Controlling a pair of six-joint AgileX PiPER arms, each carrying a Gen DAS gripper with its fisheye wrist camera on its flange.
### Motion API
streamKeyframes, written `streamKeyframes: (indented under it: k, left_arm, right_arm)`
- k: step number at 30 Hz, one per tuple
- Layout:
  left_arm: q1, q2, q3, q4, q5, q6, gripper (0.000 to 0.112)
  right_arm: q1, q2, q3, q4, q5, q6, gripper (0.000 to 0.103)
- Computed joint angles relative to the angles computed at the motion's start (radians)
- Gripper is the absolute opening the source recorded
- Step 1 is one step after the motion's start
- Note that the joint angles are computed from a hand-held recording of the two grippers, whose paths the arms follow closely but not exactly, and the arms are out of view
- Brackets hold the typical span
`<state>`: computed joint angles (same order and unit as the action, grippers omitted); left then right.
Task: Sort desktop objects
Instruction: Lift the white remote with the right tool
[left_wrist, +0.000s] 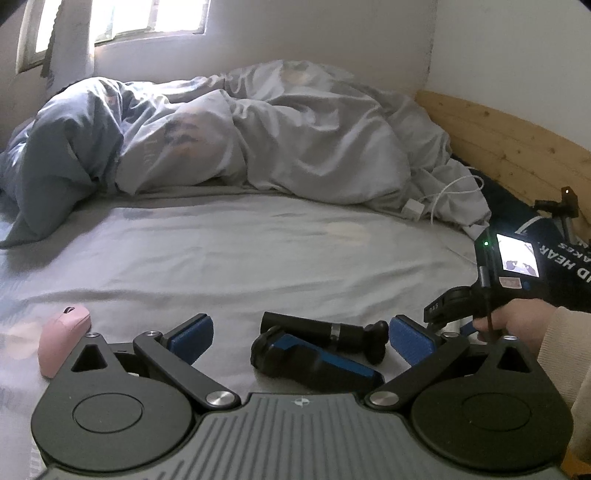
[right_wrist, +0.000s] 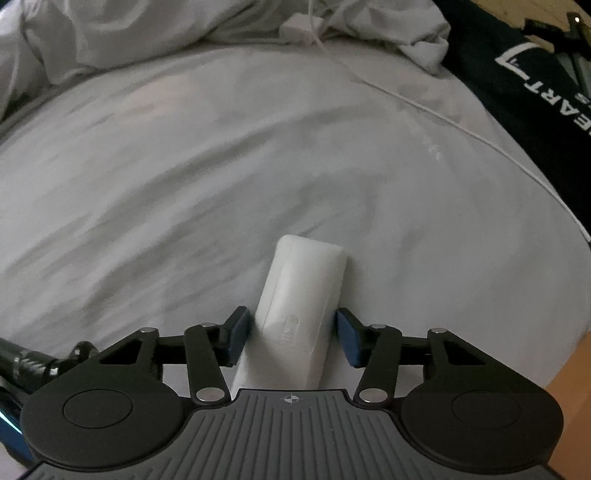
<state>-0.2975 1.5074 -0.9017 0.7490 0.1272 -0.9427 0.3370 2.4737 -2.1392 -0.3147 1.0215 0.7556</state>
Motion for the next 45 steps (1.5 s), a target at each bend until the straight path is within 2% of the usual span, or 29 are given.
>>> streamKeyframes:
  k: [4,11,20,27,35,37,40,45]
  left_arm:
    - [0.008,-0.022,0.022,0.047,0.004,-0.05,0.103]
    - [0.002,-0.074,0.041,-0.009,0.036,-0.008,0.103]
    - [-0.073,-0.224,0.079,0.062,0.136,-0.104,0.103]
    - [-0.183,-0.362,0.084,0.101,0.29,-0.139,0.103]
    - [-0.345,-0.505,0.063,0.163,0.494,-0.205,0.103]
    - [-0.406,-0.542,0.054,0.191,0.561,-0.233,0.103]
    - [-0.512,-0.592,0.042,0.242,0.669,-0.288,0.103]
    - [-0.726,-0.654,0.04,0.331,0.878,-0.389,0.103]
  right_arm:
    - [-0.016,-0.06,0.115,0.018,-0.097,-0.012,0.053]
    - [-0.024,-0.217,0.341,0.063,-0.255,-0.056,0.052]
    - [-0.018,-0.46,0.535,0.063,-0.355,-0.082,0.046]
    - [-0.004,-0.662,0.661,0.068,-0.4,-0.13,0.045]
    - [0.049,-0.923,0.775,0.113,-0.363,-0.216,0.044]
    - [0.071,-0.994,0.798,0.125,-0.343,-0.233,0.041]
    - [0.109,-1.095,0.817,0.135,-0.299,-0.25,0.025]
    - [0.192,-1.183,0.847,0.108,-0.222,-0.251,0.024]
